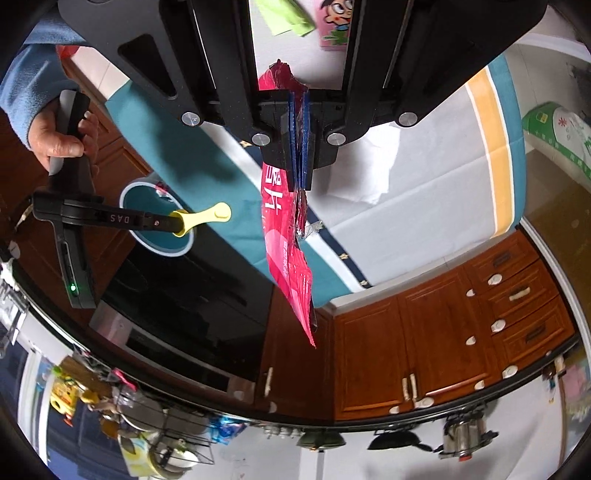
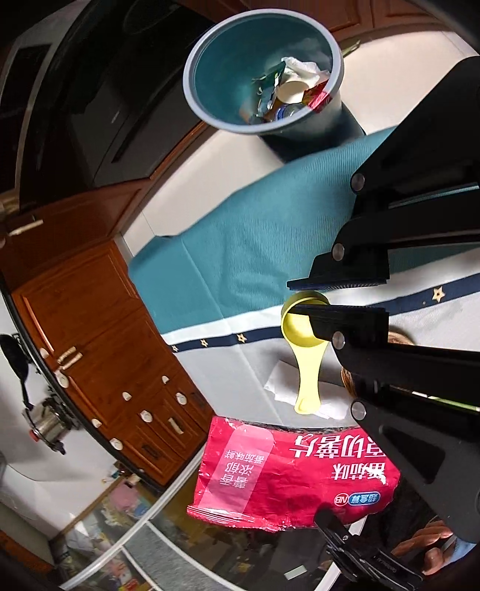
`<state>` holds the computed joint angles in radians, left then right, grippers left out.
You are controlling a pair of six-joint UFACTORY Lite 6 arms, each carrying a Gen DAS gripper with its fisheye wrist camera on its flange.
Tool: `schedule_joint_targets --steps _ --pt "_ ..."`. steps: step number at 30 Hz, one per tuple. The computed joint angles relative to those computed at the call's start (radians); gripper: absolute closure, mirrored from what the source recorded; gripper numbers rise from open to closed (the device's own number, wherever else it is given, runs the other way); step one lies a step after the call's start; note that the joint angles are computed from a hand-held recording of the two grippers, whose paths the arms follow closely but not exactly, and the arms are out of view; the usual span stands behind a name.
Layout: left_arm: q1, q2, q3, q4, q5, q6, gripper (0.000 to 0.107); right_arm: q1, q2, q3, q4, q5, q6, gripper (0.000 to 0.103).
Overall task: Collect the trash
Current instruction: 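Carry chip bag and spoon to the bin and open both tools to drop them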
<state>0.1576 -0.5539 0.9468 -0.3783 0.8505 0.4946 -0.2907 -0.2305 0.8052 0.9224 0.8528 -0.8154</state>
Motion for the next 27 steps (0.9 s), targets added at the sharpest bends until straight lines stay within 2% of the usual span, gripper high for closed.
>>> schedule_joint_targets --steps 7,10,14,22,27 --pt "-0.366 0.084 0.05 0.258 -0.081 -0.362 0.104 -0.217 0.045 0.012 0.043 0.109 -0.134 0.096" --pt "-0.524 0.182 0.108 0.363 -0.117 -0.515 0.104 -0.335 0.106 0.037 0.047 0.157 -0.197 0.096" --pt "-0.662 0.349 0.226 0.437 -0.145 -0.627 0.104 -0.494 0.229 0.113 0.041 0.196 -0.272 0.096" --pt "-0.844 0.811 0.622 0.458 -0.157 -0.71 0.104 -0.714 0.552 0.358 0.015 0.192 -0.335 0.096" --pt "-0.908 1.141 0.971 0.453 -0.107 -0.719 0.104 -0.77 0.722 0.509 -0.033 0.141 -0.307 0.096"
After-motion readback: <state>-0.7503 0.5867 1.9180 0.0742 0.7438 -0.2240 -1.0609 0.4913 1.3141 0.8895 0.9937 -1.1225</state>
